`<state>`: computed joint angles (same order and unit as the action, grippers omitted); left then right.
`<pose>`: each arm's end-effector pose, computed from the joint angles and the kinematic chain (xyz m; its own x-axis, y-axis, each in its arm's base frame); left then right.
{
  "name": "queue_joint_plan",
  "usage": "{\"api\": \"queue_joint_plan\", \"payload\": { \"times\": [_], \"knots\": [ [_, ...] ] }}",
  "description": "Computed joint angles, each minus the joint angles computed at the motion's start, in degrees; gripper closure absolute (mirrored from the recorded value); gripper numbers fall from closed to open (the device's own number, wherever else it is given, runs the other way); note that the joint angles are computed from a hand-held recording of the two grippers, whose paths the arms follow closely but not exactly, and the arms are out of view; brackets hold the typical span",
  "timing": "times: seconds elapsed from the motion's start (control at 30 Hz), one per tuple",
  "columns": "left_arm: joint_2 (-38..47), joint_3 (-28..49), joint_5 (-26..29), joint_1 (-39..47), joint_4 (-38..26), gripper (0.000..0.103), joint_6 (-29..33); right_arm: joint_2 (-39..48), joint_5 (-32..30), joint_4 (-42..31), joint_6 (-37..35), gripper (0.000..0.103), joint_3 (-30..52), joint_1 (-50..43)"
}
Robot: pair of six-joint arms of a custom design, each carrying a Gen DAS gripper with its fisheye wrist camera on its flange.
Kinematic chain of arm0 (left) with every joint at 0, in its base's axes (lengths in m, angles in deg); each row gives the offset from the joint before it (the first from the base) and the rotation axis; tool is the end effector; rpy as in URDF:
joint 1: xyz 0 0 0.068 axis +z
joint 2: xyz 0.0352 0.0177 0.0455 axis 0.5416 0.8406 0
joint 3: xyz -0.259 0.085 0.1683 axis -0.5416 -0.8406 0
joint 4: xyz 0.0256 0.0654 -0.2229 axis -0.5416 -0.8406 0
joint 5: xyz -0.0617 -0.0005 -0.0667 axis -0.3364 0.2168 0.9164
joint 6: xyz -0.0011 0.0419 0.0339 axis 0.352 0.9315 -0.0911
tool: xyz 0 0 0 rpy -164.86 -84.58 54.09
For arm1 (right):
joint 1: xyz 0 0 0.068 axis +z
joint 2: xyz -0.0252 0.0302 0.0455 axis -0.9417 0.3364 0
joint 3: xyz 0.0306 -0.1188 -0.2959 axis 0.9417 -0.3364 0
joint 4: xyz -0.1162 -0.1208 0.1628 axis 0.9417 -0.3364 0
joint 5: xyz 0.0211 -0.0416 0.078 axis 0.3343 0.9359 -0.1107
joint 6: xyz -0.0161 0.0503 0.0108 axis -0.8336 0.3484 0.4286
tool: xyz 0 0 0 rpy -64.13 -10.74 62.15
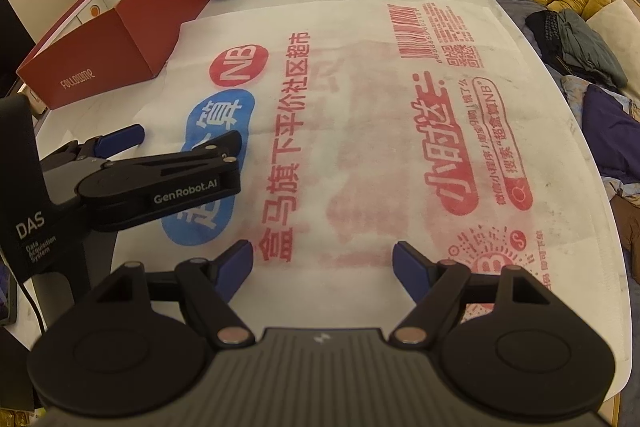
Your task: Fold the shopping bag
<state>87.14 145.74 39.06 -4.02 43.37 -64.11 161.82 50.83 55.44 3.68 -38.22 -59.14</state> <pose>0.3472 -0.2325 0.1743 -0.6216 -0.1647 -0.7658 -0.2706 0.9626 0.0127 0.1599 0.0402 0.1261 -0.7481 -0.4089 -0.5225 -0.5160 0.8536 0.0708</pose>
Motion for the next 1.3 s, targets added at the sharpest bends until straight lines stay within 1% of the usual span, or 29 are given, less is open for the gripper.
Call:
{"api": "queue_joint_plan", "payload": {
  "times": [0.27,0.73,0.9,1.03,1.3],
  "knots": [
    [0.01,0.03,0.02,0.03,0.0,0.0,0.03,-0.04,-1.34,0.38,-0.94,0.025,-0.74,-3.47],
    [0.02,0.06,0.03,0.05,-0.01,0.0,0.05,-0.86,-1.34,-0.88,-2.38,0.025,-0.6,-4.16],
    [0.02,0.08,0.03,0.06,-0.02,0.0,0.07,-1.34,-0.53,-1.35,-2.1,0.025,-0.56,-3.9],
    [0.03,0.1,0.04,0.07,-0.03,0.0,0.07,-2.6,-1.01,-1.9,-1.95,0.025,-0.73,-4.8],
    [0.03,0.1,0.04,0.07,-0.03,0.0,0.07,-0.94,-1.9,-0.46,-3.31,0.025,-1.4,-7.73]
  ]
}}
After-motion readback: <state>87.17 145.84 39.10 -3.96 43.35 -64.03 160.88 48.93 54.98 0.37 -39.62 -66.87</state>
